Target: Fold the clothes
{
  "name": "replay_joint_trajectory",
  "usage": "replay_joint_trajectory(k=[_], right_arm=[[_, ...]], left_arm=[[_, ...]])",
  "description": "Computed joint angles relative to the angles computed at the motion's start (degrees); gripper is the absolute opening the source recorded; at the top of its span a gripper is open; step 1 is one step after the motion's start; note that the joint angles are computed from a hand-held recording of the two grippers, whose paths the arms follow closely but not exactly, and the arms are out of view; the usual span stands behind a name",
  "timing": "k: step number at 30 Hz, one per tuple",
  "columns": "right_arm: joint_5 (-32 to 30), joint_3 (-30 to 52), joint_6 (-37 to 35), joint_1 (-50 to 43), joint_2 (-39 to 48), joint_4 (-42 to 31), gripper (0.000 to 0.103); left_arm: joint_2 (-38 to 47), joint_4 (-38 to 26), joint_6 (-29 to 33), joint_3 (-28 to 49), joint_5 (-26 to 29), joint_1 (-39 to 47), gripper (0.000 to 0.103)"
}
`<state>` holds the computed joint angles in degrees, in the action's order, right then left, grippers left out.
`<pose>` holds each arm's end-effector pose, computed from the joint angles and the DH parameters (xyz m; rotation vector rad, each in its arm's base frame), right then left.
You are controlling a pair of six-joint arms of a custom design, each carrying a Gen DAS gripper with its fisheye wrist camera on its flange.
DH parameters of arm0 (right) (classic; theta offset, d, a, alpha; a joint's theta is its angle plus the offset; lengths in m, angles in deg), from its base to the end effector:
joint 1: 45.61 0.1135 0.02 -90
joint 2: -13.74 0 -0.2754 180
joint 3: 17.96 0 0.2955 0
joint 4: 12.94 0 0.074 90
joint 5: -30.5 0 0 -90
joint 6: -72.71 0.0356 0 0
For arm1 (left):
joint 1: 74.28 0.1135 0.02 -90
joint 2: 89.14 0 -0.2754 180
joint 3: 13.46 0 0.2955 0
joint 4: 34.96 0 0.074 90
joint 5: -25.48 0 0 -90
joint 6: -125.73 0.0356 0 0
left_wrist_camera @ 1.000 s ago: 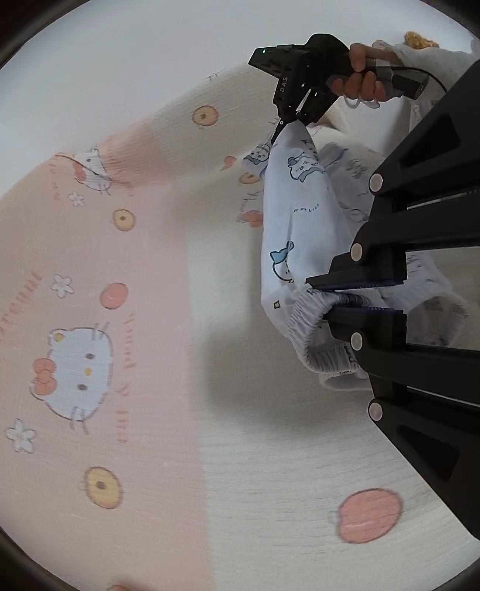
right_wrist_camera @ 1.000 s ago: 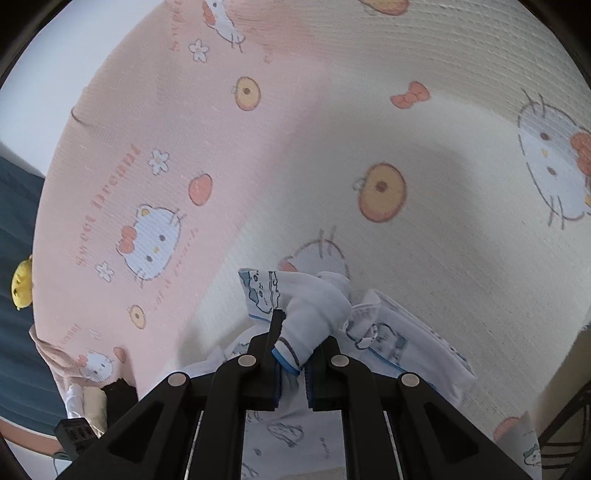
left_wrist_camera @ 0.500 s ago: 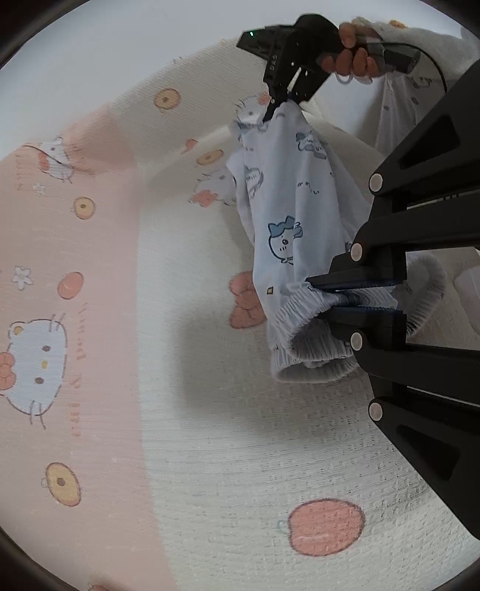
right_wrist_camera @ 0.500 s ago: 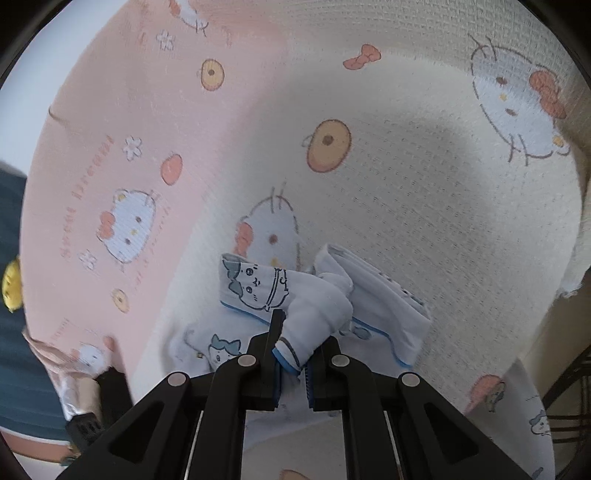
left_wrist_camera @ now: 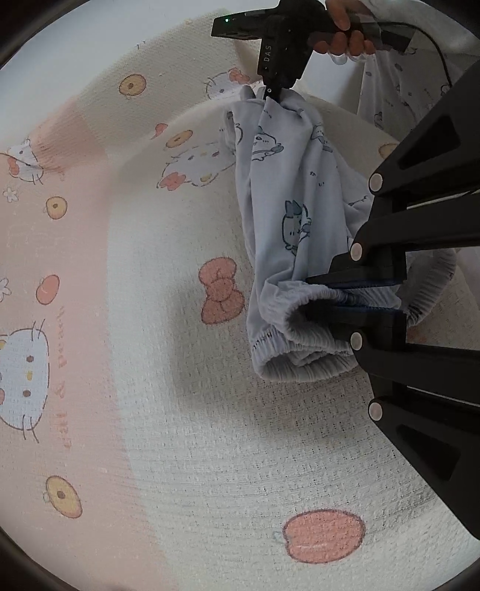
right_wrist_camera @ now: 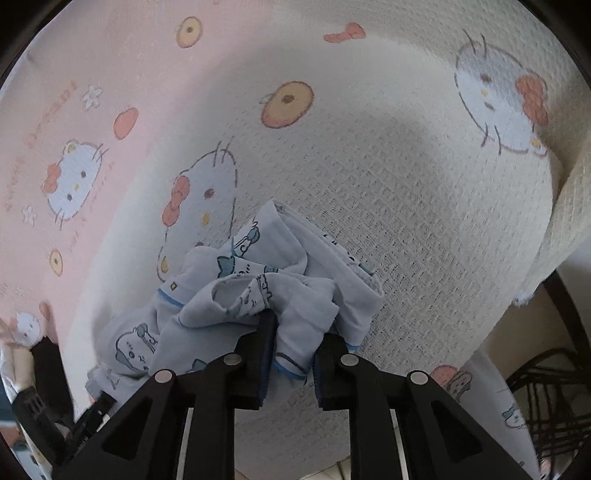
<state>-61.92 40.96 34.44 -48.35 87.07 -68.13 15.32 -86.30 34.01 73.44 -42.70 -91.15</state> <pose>0.2652 -0.0112 0.2011 1.2824 2.5149 0.2649 0.3876 -0.1314 0.1912 0.4650 2.7400 -0.6119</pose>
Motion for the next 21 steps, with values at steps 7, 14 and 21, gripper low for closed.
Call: replay_joint_trajectory(k=[7, 14, 21], right_arm=[[5.82, -0.91, -2.16, 3.93, -6.89, -0.35, 0.028], [12.24, -3.97, -4.88, 5.61, -18.07, 1.76, 0.043], [12.42, -2.1, -14.57, 7.62, -13.5, 0.75, 0.043]], left_arm=[[1.54, -3.58, -4.32, 2.7, 6.29, 2.32, 0.018], [-1.73, -1.0, -6.01, 0.6, 8.56, 1.84, 0.057], [-2.21, -1.36, -6.97, 0.73, 8.64, 2.56, 0.057]])
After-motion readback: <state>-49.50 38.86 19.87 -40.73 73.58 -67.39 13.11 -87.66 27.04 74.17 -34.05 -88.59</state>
